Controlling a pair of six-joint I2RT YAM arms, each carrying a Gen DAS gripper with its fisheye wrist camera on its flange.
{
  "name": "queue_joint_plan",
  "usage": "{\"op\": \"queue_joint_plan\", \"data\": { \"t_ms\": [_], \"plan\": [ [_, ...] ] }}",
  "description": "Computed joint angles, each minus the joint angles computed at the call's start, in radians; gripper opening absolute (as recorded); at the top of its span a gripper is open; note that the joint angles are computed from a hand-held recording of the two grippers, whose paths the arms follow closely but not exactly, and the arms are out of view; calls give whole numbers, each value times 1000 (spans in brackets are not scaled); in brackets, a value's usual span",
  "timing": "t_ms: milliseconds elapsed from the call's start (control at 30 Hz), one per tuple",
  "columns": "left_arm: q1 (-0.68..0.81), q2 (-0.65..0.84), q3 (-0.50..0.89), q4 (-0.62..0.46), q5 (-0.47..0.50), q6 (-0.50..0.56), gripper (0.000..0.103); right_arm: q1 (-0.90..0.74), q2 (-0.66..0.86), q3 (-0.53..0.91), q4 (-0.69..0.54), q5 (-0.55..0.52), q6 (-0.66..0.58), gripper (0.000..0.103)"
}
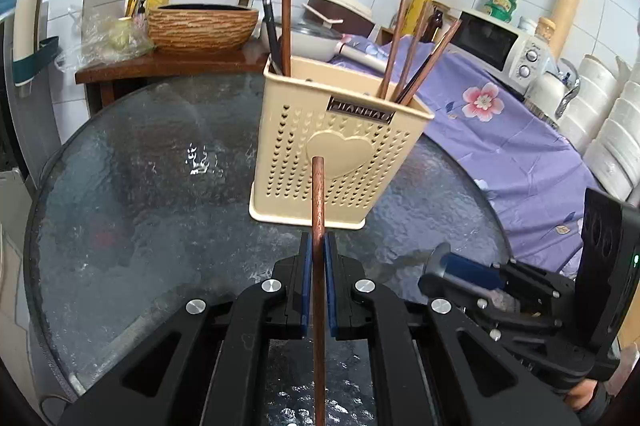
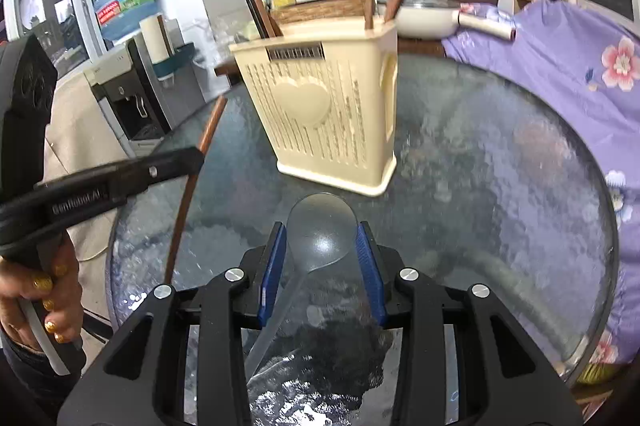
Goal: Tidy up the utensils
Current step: 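Lift the chopstick with the left tool while the right tool carries the spoon toward the holder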
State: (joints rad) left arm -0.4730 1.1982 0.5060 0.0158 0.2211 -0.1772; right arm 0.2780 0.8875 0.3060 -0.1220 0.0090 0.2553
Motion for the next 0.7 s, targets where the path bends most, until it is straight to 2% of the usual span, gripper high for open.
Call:
{"op": "queue_joint_plan", "data": {
  "t_ms": [133,167,200,267,367,433,500,533,600,633,700],
  "plan": [
    [5,-37,-9,-13,14,2,6,3,-36,35,-41,2,-8,37],
    [10,-44,-11,-14,22,2,6,5,-38,41,-47,3,-9,15],
    [13,-52,-12,-18,28,1,6,0,-37,50,-55,-11,-13,11],
    [21,-69,-15,-26,35,6,6,-17,-41,56,-62,-44,-14,11],
    [19,-70,-13,-24,30,7,6,3,-16,55,-43,-9,-17,11],
    [30,-64,-15,-21,36,11,6,-14,18,53,-24,-44,-13,11],
    [39,-55,-17,-13,35,9,6,-14,49,46,-4,-53,-5,13],
    [49,-57,-18,-13,41,12,6,-7,67,43,11,-48,1,17],
    [58,-63,-20,-14,43,11,6,18,113,38,48,-23,13,32],
    [66,-67,-20,-16,45,14,6,31,144,38,69,-13,16,43],
    [78,-70,-20,-20,50,13,6,56,221,47,112,9,32,43]
  ]
}}
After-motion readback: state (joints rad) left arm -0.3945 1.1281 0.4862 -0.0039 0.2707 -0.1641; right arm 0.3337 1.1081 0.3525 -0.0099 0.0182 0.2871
